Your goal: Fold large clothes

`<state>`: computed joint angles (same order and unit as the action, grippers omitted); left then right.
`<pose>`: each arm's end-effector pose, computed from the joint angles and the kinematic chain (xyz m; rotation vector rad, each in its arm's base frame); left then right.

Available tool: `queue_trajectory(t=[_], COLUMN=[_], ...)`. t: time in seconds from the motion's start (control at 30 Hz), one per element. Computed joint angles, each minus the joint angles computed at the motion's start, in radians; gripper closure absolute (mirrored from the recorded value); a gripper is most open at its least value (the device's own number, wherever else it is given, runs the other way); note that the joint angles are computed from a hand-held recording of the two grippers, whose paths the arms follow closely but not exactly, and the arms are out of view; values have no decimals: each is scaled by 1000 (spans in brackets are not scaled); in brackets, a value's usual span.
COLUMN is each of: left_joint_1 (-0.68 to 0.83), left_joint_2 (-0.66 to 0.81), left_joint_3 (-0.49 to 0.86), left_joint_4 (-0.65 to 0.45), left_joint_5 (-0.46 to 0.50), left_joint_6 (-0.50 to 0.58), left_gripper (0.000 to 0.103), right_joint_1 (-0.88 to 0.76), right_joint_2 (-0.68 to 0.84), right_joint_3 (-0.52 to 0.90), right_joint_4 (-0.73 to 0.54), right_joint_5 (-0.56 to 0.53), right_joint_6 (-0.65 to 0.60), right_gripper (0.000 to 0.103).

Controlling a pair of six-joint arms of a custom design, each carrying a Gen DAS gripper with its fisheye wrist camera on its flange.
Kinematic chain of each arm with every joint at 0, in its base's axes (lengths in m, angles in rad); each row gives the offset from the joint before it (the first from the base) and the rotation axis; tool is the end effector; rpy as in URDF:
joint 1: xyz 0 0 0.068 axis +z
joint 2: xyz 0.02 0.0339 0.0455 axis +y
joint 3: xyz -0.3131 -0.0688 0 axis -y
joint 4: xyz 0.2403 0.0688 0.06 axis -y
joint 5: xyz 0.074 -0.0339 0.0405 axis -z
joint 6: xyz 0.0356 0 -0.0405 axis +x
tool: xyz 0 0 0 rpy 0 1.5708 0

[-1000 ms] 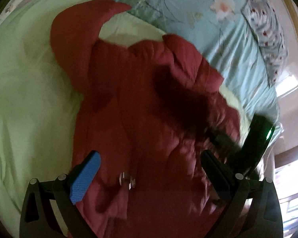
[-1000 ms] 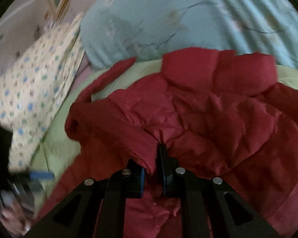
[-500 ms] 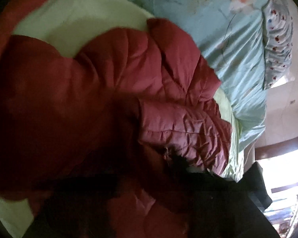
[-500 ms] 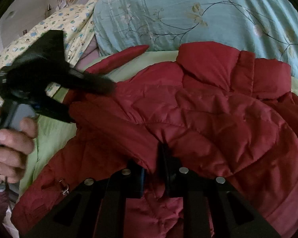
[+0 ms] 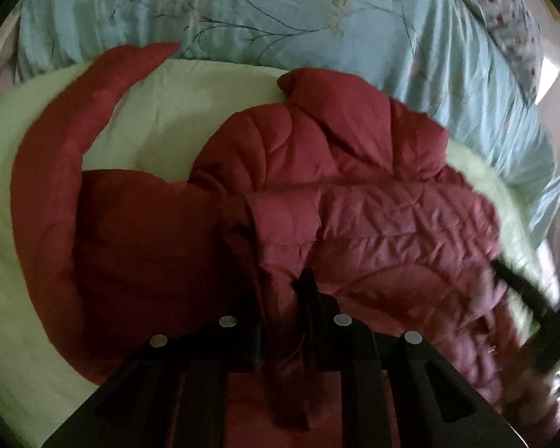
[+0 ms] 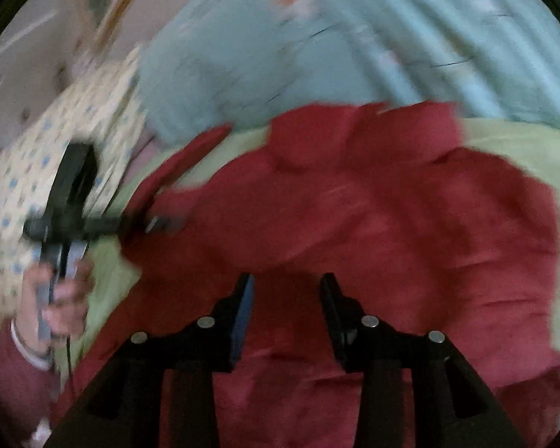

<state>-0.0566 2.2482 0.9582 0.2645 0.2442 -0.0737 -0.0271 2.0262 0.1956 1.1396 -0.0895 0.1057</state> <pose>0.3957 -0.0310 0.0504 0.0667 2.5911 -0.3644 0.2383 -0.0033 0.0773 0.1025 2.2601 0.1430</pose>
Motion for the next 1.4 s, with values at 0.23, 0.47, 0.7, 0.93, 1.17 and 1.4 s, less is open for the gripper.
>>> queue_trajectory(t=[0.23,0.47,0.7,0.93,1.17,1.4], left_joint_1=[-80,-103,-207,-187,-145,-165], left_joint_2=[-90,-251,7,114,82,107], left_joint_3=[-112,-270,-32,40,-119,-93], left_joint_4=[101,224,70,92,226,233], left_joint_5=[-193,-76,-247,-222,-146,-178], left_joint_6=[-22,-52,-40,-44,-50,-45], left_gripper=[65,65,66,66,65,65], right_joint_1=[-183,-168,-175,-141,-151,-132], right_joint_2=[48,181,172,21,172,197], right_joint_3=[111,172,157,51,169,173], right_joint_4=[-175,-139,-142,-121,-226,-202], right_joint_5=[52,83,71,100,143,185], right_joint_6=[-26,-29,-28,-33,-74,-77], right_gripper=[61,57,55,56,54,54])
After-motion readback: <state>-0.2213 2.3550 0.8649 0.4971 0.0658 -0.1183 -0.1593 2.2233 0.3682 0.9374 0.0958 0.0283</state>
